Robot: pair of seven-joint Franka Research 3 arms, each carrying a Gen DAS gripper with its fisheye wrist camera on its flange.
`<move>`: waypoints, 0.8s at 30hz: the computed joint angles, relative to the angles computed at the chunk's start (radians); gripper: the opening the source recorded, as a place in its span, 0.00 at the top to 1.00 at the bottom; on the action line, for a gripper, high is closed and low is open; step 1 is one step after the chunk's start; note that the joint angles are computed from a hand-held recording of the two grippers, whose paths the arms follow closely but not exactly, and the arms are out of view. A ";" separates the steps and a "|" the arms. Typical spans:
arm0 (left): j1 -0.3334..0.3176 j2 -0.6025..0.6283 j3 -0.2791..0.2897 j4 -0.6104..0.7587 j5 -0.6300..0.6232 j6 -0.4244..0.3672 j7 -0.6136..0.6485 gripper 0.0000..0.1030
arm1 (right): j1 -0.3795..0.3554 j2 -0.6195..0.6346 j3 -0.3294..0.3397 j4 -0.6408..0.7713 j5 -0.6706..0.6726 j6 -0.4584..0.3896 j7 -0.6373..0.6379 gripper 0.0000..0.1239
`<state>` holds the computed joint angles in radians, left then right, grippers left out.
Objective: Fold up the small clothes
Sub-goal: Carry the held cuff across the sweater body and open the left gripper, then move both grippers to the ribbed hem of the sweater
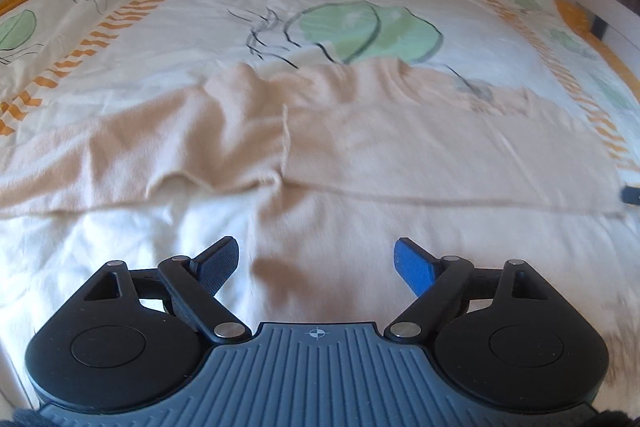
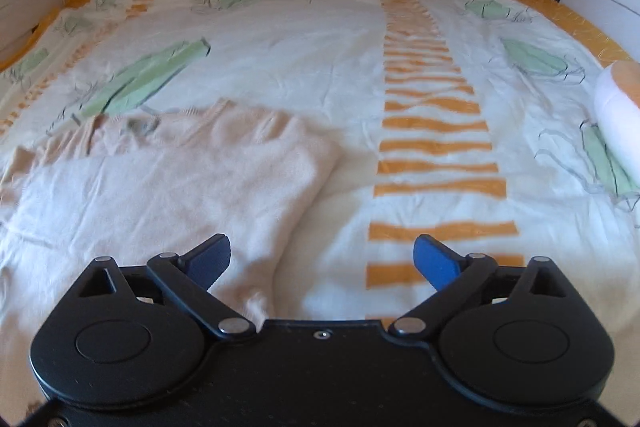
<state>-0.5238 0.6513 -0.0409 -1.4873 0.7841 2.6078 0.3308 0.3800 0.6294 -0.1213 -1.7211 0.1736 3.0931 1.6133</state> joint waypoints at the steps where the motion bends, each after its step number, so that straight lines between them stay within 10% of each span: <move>1: 0.003 -0.010 -0.012 -0.021 -0.006 0.004 0.014 0.18 | -0.004 -0.002 0.006 -0.003 -0.001 -0.033 -0.005 0.20; 11: -0.014 -0.057 0.002 -0.145 0.033 0.077 -0.067 0.06 | 0.090 -0.079 -0.083 -0.139 -0.033 -0.003 0.103 0.18; 18: -0.002 -0.047 -0.023 -0.124 0.014 0.051 -0.028 0.01 | -0.185 -0.256 0.277 -0.345 0.111 0.078 -0.056 0.18; 24: -0.023 -0.120 -0.032 -0.202 0.050 0.093 -0.039 0.01 | -0.235 -0.376 0.413 -0.454 0.206 0.023 -0.231 0.18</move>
